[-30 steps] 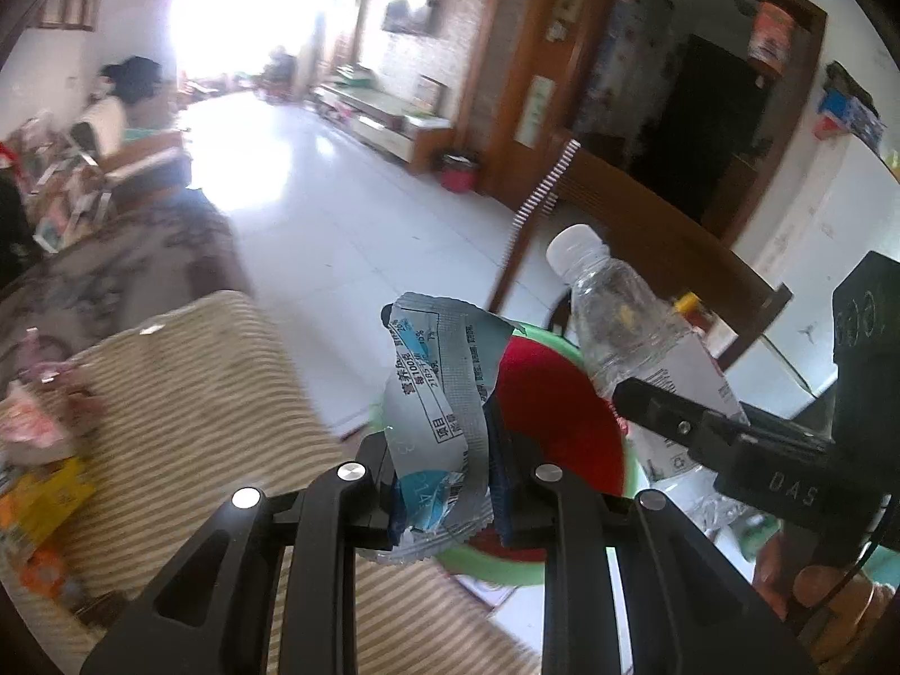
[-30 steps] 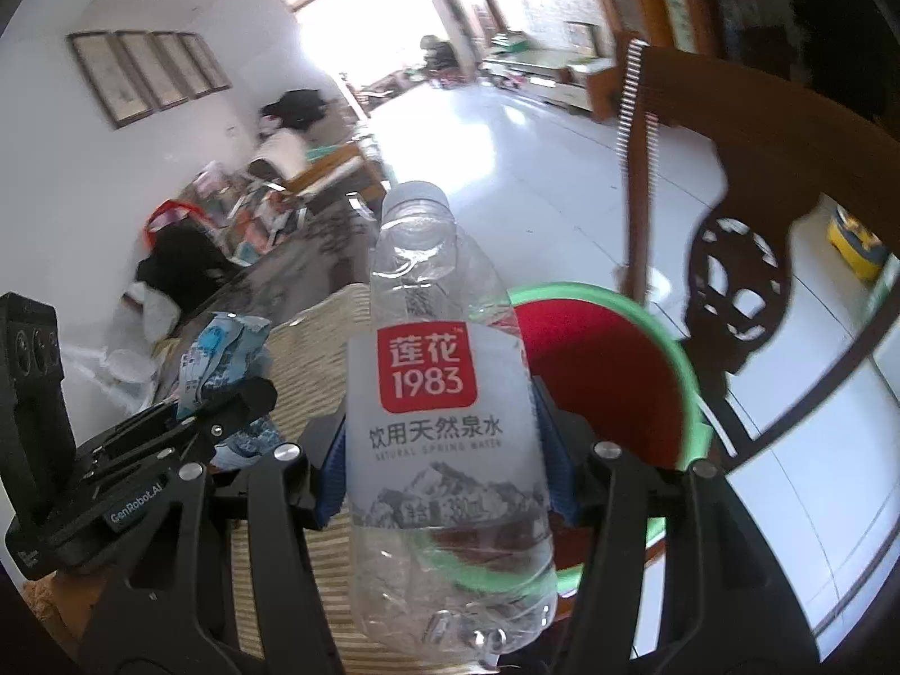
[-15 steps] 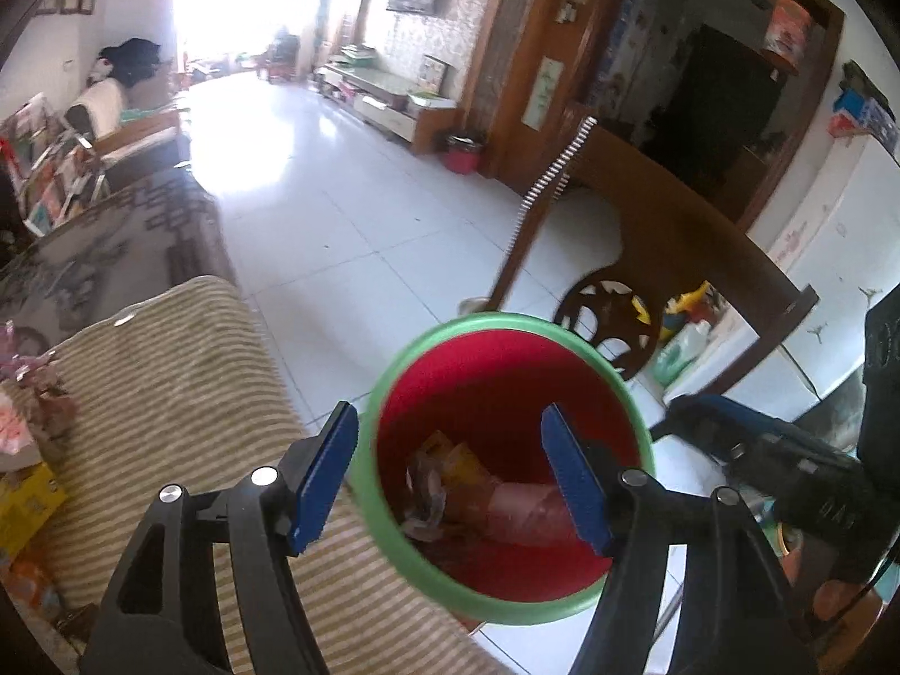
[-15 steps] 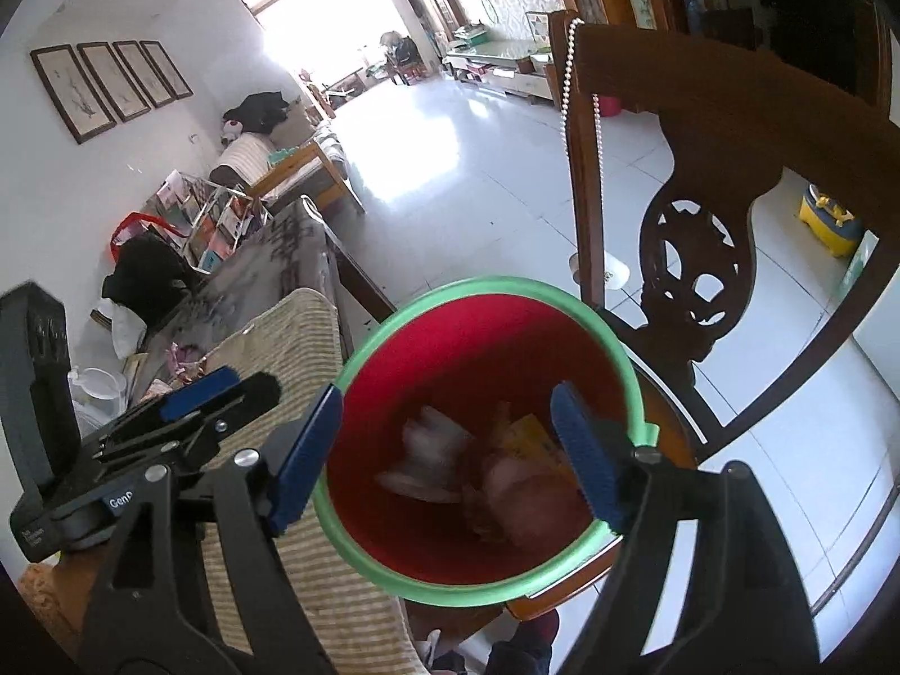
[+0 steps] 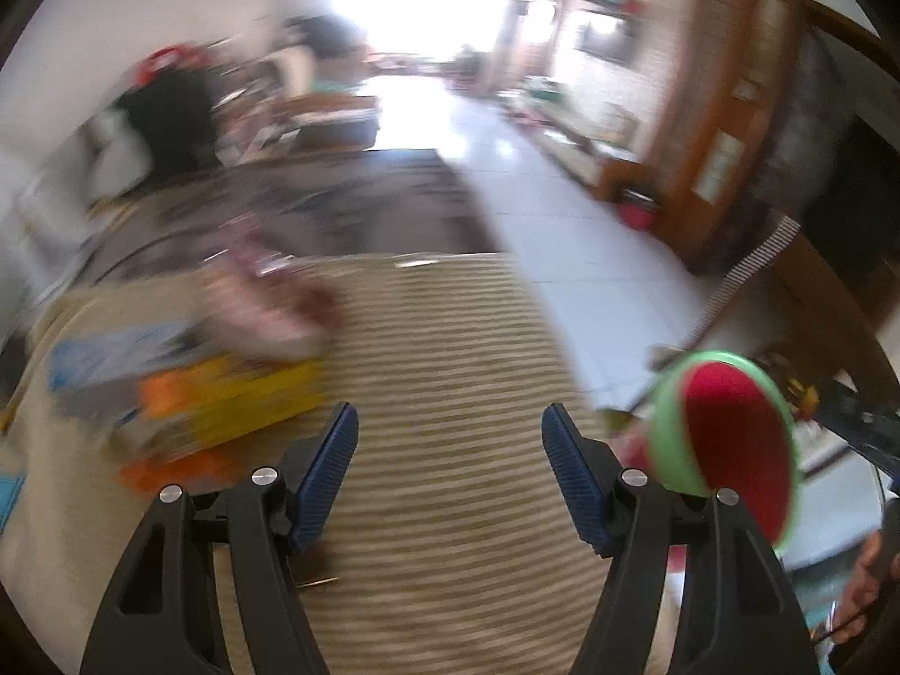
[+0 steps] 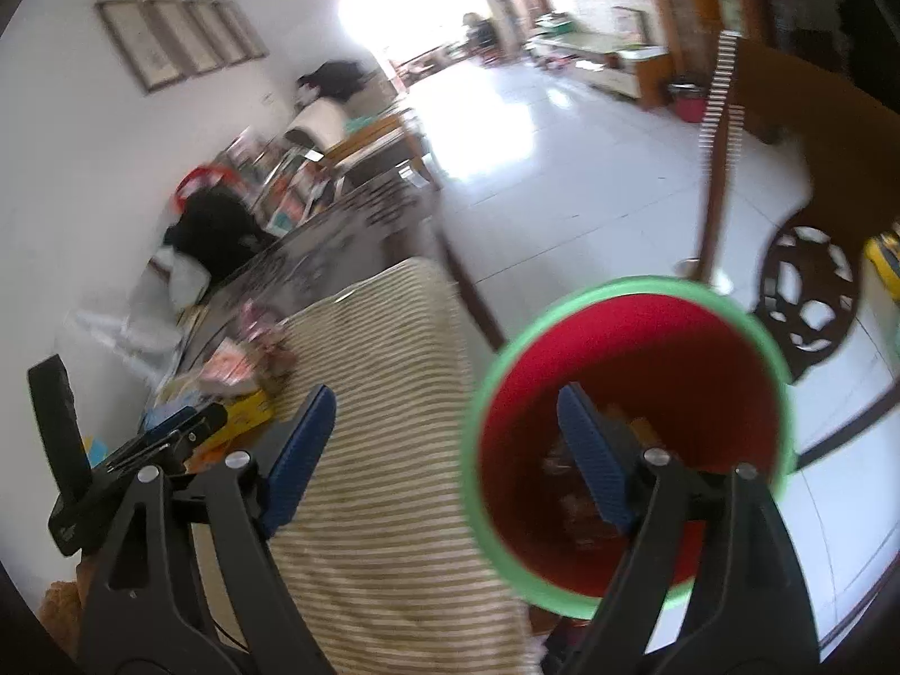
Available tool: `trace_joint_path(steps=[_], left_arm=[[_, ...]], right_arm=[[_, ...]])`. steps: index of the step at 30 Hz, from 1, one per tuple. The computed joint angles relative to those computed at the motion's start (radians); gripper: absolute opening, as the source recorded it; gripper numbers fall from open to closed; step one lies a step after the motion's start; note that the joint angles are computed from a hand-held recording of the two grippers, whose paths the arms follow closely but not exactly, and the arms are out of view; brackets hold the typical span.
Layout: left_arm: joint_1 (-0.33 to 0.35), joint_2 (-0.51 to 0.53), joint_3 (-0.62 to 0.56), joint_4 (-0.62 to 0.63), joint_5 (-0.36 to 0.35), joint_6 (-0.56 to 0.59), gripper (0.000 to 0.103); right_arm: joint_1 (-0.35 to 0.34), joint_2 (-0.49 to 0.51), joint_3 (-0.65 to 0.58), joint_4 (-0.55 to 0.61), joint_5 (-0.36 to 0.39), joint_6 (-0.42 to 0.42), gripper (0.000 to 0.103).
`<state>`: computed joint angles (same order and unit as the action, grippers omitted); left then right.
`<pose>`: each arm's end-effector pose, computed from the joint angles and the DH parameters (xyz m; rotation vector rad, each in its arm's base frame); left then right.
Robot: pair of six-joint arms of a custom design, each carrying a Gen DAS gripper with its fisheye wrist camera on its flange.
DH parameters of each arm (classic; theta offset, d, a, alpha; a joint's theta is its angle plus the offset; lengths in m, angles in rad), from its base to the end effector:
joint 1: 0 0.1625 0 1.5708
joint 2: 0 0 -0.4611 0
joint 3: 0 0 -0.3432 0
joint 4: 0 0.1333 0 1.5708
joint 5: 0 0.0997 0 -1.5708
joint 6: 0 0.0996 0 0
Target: Collect trash
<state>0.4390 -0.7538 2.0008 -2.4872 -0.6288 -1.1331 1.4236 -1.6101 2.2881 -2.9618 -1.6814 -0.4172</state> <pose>-0.3804 -0.4149 0.0649 0.1945 2.3072 -0.9004 0.0639 -0.4031 0.3983 0.3074 -2.6760 0.9217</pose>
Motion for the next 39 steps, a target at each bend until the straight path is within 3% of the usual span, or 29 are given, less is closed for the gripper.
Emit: trace_joint_path(steps=[3, 6, 9, 11, 13, 16, 18, 21, 23, 26, 31, 39], left_arm=[[0.012, -0.117, 0.080, 0.173, 0.026, -0.156, 0.065], [0.036, -0.225, 0.107, 0.343, 0.057, -0.153, 0.065], [0.089, -0.304, 0.080, 0.448, 0.081, 0.077, 0.072], [0.122, -0.320, 0.047, 0.514, 0.108, 0.211, 0.074], [0.178, -0.329, 0.023, 0.472, 0.090, 0.408, 0.078], [0.274, -0.316, -0.029, 0.376, -0.049, 0.668, 0.078], [0.319, -0.301, -0.051, 0.382, -0.099, 0.750, 0.078], [0.377, -0.285, -0.077, 0.352, -0.174, 0.835, 0.078], [0.407, -0.283, -0.086, 0.323, -0.230, 0.862, 0.076], [0.445, -0.272, -0.093, 0.282, -0.291, 0.903, 0.052], [0.464, -0.298, -0.040, 0.134, -0.325, 0.940, 0.048], [0.430, -0.412, 0.111, -0.054, -0.297, 0.806, 0.048]], right_arm=[[0.071, 0.062, 0.007, -0.011, -0.029, 0.014, 0.082], [0.139, 0.128, 0.010, -0.020, -0.050, 0.046, 0.083], [0.193, 0.190, -0.005, 0.012, -0.048, 0.101, 0.086], [0.217, 0.244, -0.026, 0.070, -0.007, 0.167, 0.088], [0.236, 0.295, -0.038, 0.082, 0.024, 0.233, 0.088], [0.241, 0.391, -0.070, 0.112, 0.112, 0.361, 0.088], [0.252, 0.448, -0.083, 0.100, 0.137, 0.430, 0.088], [0.279, 0.517, -0.096, 0.048, 0.107, 0.500, 0.088], [0.294, 0.557, -0.106, 0.016, 0.087, 0.547, 0.088], [0.297, 0.595, -0.116, -0.007, 0.073, 0.608, 0.089], [0.292, 0.635, -0.133, -0.022, 0.051, 0.673, 0.090], [0.268, 0.720, -0.190, -0.041, 0.104, 0.796, 0.090]])
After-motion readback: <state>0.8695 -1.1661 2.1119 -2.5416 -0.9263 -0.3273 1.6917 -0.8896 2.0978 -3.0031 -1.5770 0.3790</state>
